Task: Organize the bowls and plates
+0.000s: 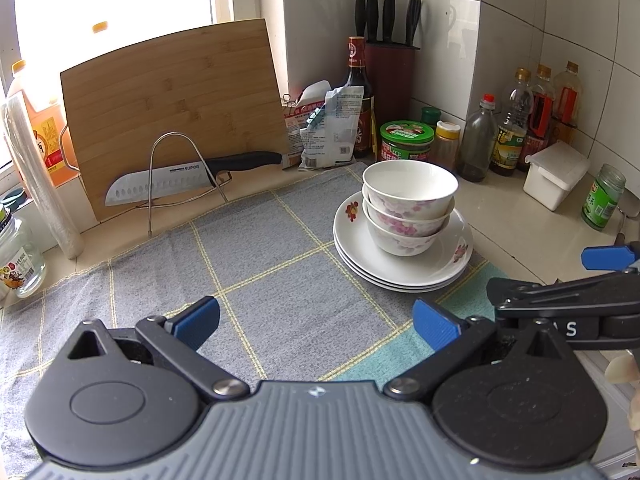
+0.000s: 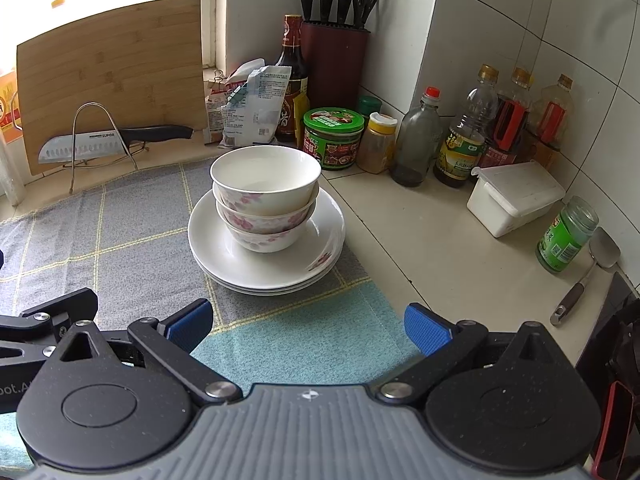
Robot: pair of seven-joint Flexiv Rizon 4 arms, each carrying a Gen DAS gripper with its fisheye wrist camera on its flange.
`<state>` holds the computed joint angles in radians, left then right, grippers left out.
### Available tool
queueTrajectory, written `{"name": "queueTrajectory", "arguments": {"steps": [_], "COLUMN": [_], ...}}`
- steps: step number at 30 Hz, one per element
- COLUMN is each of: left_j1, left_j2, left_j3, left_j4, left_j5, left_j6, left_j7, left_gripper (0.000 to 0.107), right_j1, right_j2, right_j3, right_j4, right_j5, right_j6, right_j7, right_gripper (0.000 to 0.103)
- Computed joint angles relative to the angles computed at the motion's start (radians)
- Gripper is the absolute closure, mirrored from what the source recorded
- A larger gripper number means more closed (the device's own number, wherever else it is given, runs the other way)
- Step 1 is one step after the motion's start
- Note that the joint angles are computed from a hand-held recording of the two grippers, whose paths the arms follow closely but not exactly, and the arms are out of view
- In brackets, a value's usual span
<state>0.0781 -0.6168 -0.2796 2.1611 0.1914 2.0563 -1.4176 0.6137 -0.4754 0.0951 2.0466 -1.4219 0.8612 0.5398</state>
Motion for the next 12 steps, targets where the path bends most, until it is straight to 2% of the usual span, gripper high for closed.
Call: {"name": "queueTrajectory", "arguments": {"steps": [12], "left_j1": [-0.005], "left_j2": [0.0], "left_j3": [0.002], "left_j4": [-0.003], "left_j5": [-0.001], "left_j6": [-0.002], "left_j7": [0.0], "left_gripper": [0.005], "right_j1": [0.004], "right_j2": [0.002], "right_j3": [0.001], "right_j4": [0.0], "right_j5": [0.015], "right_j6": [-0.011], "right_j7": [-0.01], "right_gripper": [0.0]}}
